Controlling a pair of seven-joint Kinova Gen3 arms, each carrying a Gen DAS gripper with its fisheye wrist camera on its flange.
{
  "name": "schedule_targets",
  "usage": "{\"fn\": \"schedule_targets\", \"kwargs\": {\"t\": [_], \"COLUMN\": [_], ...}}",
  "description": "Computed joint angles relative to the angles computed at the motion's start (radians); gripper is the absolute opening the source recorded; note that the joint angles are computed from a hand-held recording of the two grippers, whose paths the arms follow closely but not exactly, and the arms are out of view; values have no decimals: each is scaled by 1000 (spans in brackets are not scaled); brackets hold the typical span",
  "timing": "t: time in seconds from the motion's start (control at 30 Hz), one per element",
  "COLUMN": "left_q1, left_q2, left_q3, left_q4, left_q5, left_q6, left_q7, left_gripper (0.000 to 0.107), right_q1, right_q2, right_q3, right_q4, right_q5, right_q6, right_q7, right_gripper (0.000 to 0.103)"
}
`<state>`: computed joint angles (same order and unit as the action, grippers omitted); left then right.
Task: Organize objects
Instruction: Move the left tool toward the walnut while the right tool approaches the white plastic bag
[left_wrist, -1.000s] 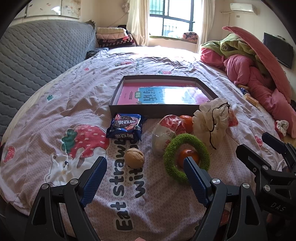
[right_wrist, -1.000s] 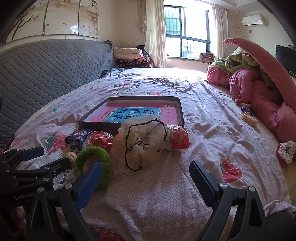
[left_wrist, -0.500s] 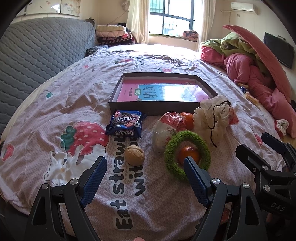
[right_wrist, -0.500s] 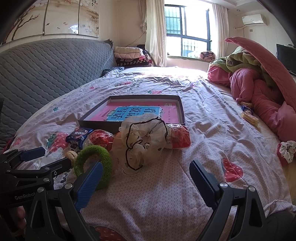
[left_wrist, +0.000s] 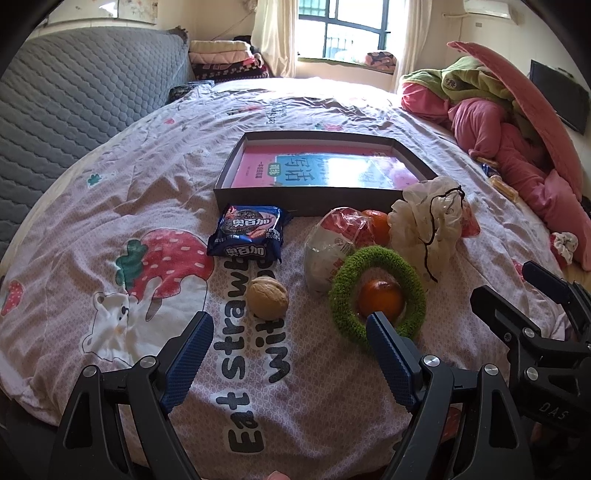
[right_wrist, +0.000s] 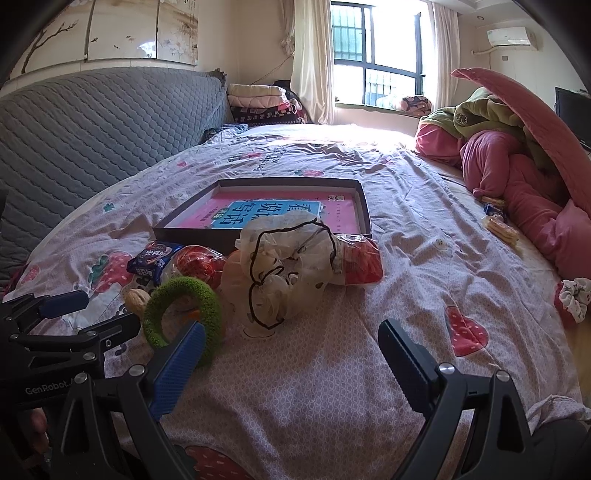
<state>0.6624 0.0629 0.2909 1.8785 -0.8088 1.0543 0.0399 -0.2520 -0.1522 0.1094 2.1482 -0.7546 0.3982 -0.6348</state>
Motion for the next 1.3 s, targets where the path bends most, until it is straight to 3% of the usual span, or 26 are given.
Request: {"fn": "schedule_targets", "kwargs": {"t": [0.33,0.77,1.3], "left_q1": [-21,-67,-117], "left_q2": [-2,-33,-33], "left_q3": [-11,-16,-29], "left_q4": [17,62,108], "left_q5": [29,39,13], "left_q6": [-29,-87,-150], "left_q7": [-20,-16,-17], "left_gripper": [85,85,85], "right_q1": [24,31,59], "right_q2": [24,38,101], "right_q3": [-22,-30,-103], "right_q4": [-13,-16,-61], "right_q5": [43,-15,86], "right_q6": [10,23,-32], "right_q7": [-46,14,-106], "right_gripper": [95,95,90]}}
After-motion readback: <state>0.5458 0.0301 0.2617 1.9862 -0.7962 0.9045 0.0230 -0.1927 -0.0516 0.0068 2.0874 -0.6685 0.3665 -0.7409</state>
